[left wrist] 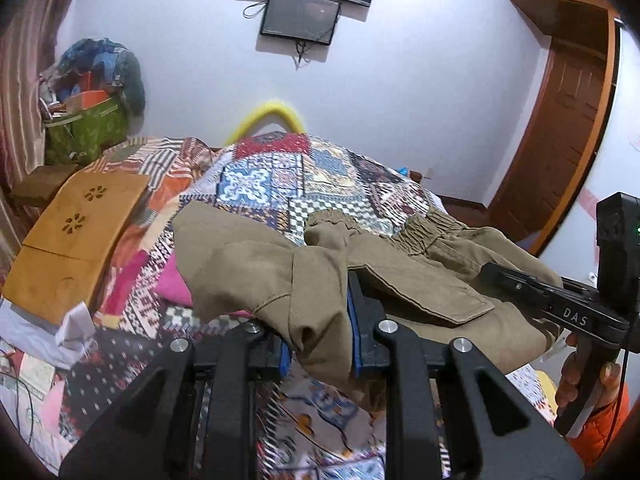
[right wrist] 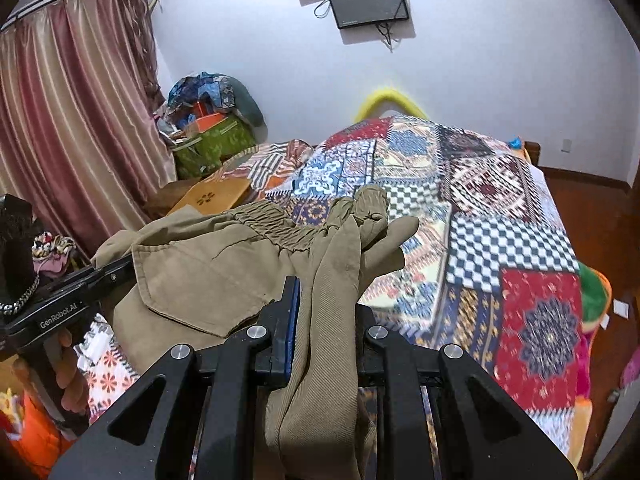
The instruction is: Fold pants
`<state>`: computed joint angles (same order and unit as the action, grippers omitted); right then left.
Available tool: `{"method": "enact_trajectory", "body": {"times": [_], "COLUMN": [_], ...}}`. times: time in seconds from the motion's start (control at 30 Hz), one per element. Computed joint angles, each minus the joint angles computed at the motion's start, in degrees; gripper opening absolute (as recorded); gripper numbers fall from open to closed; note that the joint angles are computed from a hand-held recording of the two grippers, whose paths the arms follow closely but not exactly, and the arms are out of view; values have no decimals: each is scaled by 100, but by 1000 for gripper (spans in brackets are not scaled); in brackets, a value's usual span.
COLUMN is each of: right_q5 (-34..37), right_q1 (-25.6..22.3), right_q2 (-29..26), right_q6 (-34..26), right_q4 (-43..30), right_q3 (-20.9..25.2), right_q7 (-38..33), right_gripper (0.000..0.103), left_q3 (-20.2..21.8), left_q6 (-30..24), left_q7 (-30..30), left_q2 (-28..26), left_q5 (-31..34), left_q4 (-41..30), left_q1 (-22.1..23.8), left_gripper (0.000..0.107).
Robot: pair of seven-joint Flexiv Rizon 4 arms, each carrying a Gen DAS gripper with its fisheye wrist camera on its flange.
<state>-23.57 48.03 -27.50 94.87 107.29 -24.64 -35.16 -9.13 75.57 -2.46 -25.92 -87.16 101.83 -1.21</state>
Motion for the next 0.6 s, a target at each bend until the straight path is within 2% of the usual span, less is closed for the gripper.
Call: {"method": "enact_trajectory", "body": {"times": [0.33, 0.47, 0.6], "right_q5": [-18, -61, -144], "right_q1": [-990, -1166, -1376], "right_q2": [-861, -1295, -1782], "right_q6": [-280, -475, -880], "right_q4": [-1459, -2159, -2976], "right_q3": [1026, 1196, 1456], "right_q7": [-289, -358, -464], "right_gripper": [15, 15, 15], "left_q3": [-273, -397, -340], "left_q6": [164, 100, -20], "left_q7": [-330, -754, -1422], "left_q2": [-933, -1459, -2054], "left_q5": [588, 1242, 2104], "left_q4": [-1142, -1769, -2525], "left_q1": [461, 715, 820], "left_gripper": [22, 22, 22]}}
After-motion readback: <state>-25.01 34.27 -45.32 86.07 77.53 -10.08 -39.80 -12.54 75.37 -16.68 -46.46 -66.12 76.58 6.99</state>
